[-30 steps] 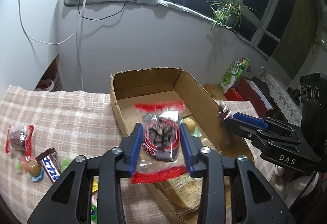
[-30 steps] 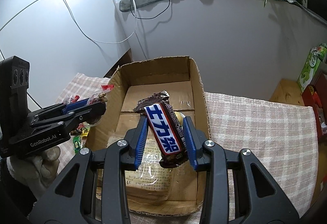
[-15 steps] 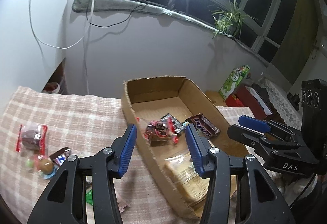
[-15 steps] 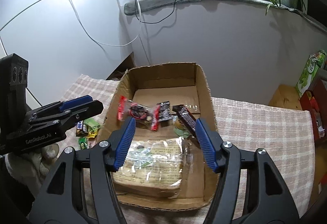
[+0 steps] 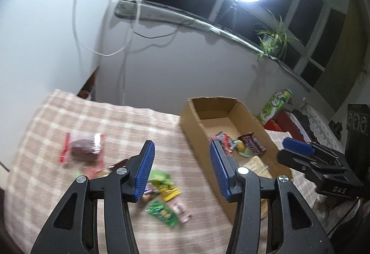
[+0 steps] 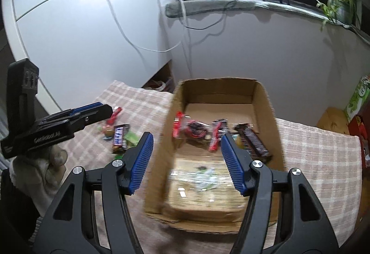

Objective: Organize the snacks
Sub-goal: 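Move both open grippers back toward the remaining snacks on the table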

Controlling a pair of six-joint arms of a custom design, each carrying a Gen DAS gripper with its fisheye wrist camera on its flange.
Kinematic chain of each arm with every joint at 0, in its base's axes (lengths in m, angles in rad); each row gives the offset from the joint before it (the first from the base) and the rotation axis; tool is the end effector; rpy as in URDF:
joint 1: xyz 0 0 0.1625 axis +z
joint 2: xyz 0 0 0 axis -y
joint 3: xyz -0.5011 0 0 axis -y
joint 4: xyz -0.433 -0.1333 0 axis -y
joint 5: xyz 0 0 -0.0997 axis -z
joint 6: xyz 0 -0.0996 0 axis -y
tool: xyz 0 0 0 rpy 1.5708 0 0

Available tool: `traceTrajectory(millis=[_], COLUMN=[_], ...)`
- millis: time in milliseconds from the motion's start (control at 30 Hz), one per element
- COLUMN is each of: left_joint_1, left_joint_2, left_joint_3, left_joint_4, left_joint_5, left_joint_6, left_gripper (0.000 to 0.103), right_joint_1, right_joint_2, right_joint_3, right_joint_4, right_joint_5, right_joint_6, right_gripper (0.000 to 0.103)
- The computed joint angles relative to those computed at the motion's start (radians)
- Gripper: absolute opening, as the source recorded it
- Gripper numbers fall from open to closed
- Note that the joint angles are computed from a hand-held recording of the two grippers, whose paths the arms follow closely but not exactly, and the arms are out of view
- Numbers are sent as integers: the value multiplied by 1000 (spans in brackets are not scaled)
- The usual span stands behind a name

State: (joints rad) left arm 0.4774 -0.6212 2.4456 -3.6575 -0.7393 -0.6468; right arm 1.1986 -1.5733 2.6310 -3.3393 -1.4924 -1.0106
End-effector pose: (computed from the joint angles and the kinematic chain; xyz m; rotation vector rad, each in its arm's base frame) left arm -0.2714 -0.3733 -0.0040 0.4251 2.5508 -1.0908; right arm 0.0036 -0.3789 0.2762 0.8610 -2.4832 0.8171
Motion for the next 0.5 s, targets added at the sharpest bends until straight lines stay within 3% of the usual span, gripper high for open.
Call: traceTrajectory(millis=[233, 500], left_joint_1=[9, 15], left_joint_2=[-46, -68], left_joint_3=[105, 186], left_joint_4=[-25, -55], left_joint_5=[33, 43], left_joint_6=[-77, -121], left_gripper=[48, 48], right_joint_1=[60, 99], right_joint_2=[30, 171], right_joint_3=[62, 118], right_joint_4=[-28, -125], right_joint_5=[1, -30], right_joint_6=[-24, -26], right_gripper=[64, 63])
